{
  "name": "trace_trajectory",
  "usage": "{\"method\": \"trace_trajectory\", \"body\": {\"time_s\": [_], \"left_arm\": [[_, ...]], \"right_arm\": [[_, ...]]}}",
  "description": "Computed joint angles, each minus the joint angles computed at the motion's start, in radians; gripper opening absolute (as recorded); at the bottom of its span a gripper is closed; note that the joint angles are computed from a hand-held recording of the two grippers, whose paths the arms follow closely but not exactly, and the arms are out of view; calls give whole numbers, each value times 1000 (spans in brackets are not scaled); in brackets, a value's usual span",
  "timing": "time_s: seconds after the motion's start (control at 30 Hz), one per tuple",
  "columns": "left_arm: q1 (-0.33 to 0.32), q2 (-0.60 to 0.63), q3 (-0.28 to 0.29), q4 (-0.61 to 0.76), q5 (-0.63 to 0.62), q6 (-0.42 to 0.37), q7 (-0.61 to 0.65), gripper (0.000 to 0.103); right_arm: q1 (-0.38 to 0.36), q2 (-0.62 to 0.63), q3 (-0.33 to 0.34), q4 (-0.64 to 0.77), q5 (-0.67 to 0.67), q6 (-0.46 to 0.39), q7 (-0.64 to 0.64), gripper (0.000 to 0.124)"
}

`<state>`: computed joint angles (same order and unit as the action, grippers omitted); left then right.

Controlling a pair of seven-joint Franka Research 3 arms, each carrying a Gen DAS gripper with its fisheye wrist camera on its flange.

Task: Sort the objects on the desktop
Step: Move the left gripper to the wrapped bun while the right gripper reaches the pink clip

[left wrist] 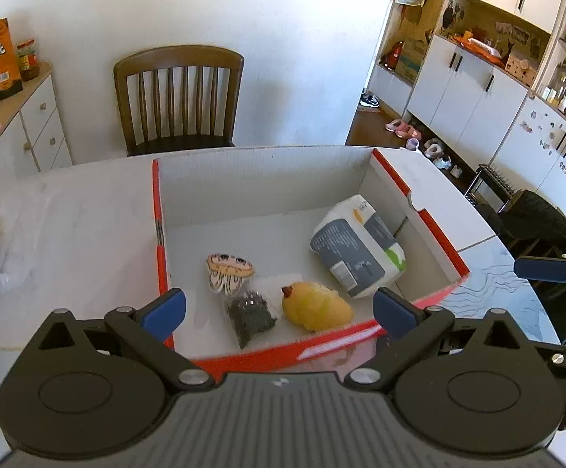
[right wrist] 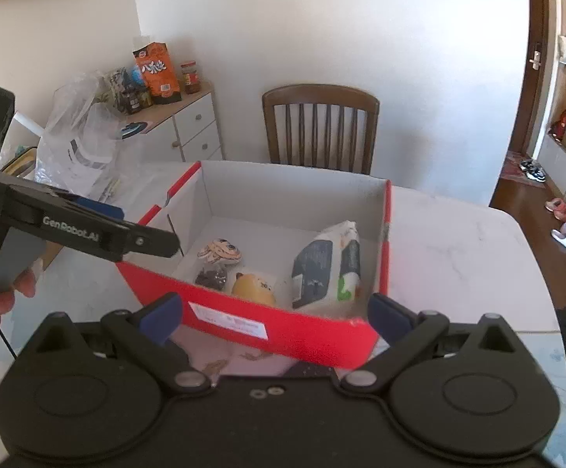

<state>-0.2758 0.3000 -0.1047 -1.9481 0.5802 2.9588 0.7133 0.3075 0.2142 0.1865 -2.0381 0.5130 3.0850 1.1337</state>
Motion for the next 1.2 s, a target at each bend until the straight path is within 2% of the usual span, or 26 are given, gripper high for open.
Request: {"method": "trace_trajectory", "body": {"time_s": [0.23, 0.33, 0.43, 0.57, 0.67, 0.73, 0.77, 0.87, 0.97, 1.0, 1.07, 1.2], "left_arm": [[-45, -72, 48, -104, 142, 52, -123, 103], [-59, -104, 65, -142, 240, 64, -210, 103], [-39, -132, 47, -182, 288, 80, -263, 103], [-25, -158, 35, -221, 372, 93, -340, 103], [-4, -167, 8, -251, 381, 103, -341, 103], [-4, -171, 4, -267, 406, 103, -363, 103], [-6, -170, 3, -273, 423, 98, -378, 103], [-7, -166, 0, -286, 474, 91, -422, 103], [-7, -154, -9, -294, 496, 78, -438, 103], [-6, -151, -11, -298, 497, 78, -438, 103], [-6, -141, -13, -299, 500, 76, -438, 103], [-19, -120, -1, -289, 548, 72, -483, 103]], "right_arm": [[7, -81, -3, -111, 35, 30, 2, 102], [38, -113, -41, -162, -20, 42, 62, 102], [54, -141, -63, -208, -70, 49, 126, 101], [76, -174, -103, -267, -214, 61, 275, 101], [72, -192, -111, -305, -309, 63, 369, 101], [65, -203, -120, -330, -429, 65, 470, 101], [59, -208, -122, -342, -491, 63, 526, 101], [37, -223, -106, -375, -536, 61, 578, 101], [8, -232, -90, -401, -638, 57, 669, 101], [6, -234, -86, -408, -638, 53, 669, 101], [21, -236, -82, -416, -547, 39, 589, 99], [19, -225, -72, -427, -561, 25, 605, 96]]}}
